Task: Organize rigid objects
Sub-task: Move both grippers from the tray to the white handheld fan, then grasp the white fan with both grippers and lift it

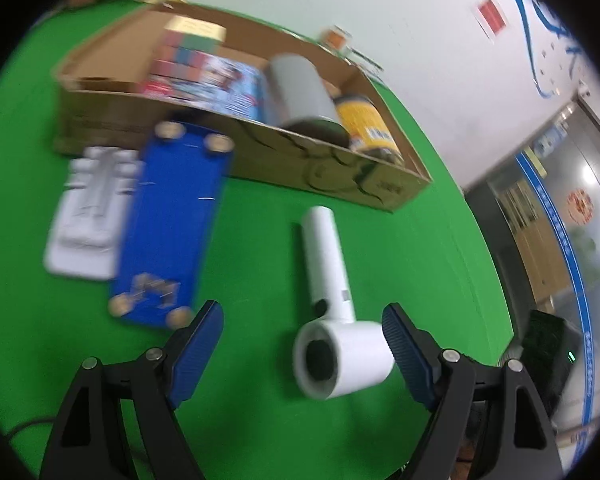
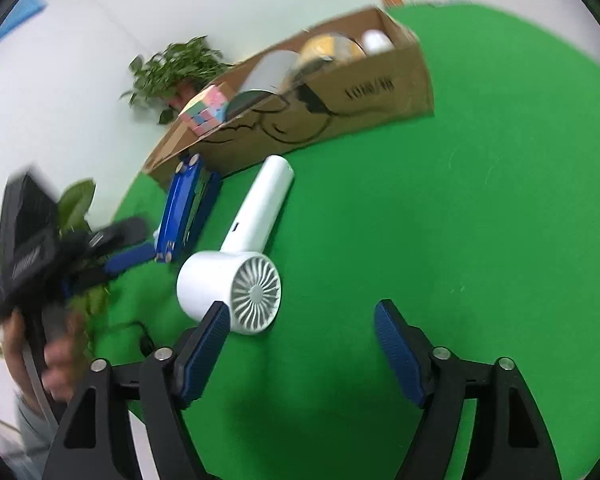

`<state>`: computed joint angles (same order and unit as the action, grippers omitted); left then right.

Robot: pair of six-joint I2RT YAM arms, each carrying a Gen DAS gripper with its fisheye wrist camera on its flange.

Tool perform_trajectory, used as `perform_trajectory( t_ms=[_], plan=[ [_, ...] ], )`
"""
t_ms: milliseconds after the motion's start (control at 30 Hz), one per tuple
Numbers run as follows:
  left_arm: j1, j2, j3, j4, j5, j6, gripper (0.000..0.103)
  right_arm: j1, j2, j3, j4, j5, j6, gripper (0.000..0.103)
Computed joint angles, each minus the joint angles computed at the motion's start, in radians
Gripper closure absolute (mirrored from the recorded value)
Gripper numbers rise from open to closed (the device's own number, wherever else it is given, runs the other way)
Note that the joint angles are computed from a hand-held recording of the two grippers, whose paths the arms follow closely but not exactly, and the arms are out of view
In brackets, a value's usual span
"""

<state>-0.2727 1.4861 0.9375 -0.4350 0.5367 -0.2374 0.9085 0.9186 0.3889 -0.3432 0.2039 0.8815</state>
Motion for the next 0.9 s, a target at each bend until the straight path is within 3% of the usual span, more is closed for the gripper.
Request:
perform_trajectory(
  t_ms=[33, 133, 233, 300, 367, 433, 500, 600, 733, 900],
  plan=[
    [-0.014, 0.032, 0.027, -0.007, 0.004, 0.002, 0.022, 0.051, 0.02, 0.018, -0.008, 0.044, 0.009, 0.017],
    [-0.061, 0.17, 0.152, -0.084, -0.013, 0.007, 0.023, 0.154, 0.116, 0.076, 0.004, 0.131, 0.01, 0.016],
    [-0.095, 0.243, 0.227, -0.134, -0.037, 0.031, 0.034, 0.216, 0.216, 0.135, 0.038, 0.193, 0.0, 0.016],
    [-0.112, 0.299, 0.283, -0.192, -0.037, 0.054, 0.047, 0.232, 0.268, 0.162, 0.067, 0.214, -0.002, 0.018],
    [-0.114, 0.344, 0.313, -0.221, -0.014, 0.037, 0.059, 0.229, 0.328, 0.191, 0.078, 0.218, -0.002, 0.028],
    [-0.111, 0.343, 0.297, -0.2, 0.004, 0.016, 0.062, 0.202, 0.394, 0.219, 0.093, 0.188, -0.009, 0.04],
    [-0.115, 0.331, 0.281, -0.193, 0.019, 0.01, 0.068, 0.169, 0.393, 0.196, 0.145, 0.135, -0.019, 0.041],
    [-0.116, 0.312, 0.244, -0.175, 0.046, -0.04, 0.068, 0.166, 0.358, 0.16, 0.164, 0.102, -0.028, 0.044],
    [-0.158, 0.237, 0.129, -0.113, 0.063, -0.107, 0.069, 0.21, 0.268, 0.119, 0.095, 0.09, -0.023, 0.044],
    [-0.181, 0.298, 0.206, -0.152, 0.049, -0.086, 0.069, 0.224, 0.233, 0.119, -0.007, 0.058, 0.005, 0.052]
  ],
)
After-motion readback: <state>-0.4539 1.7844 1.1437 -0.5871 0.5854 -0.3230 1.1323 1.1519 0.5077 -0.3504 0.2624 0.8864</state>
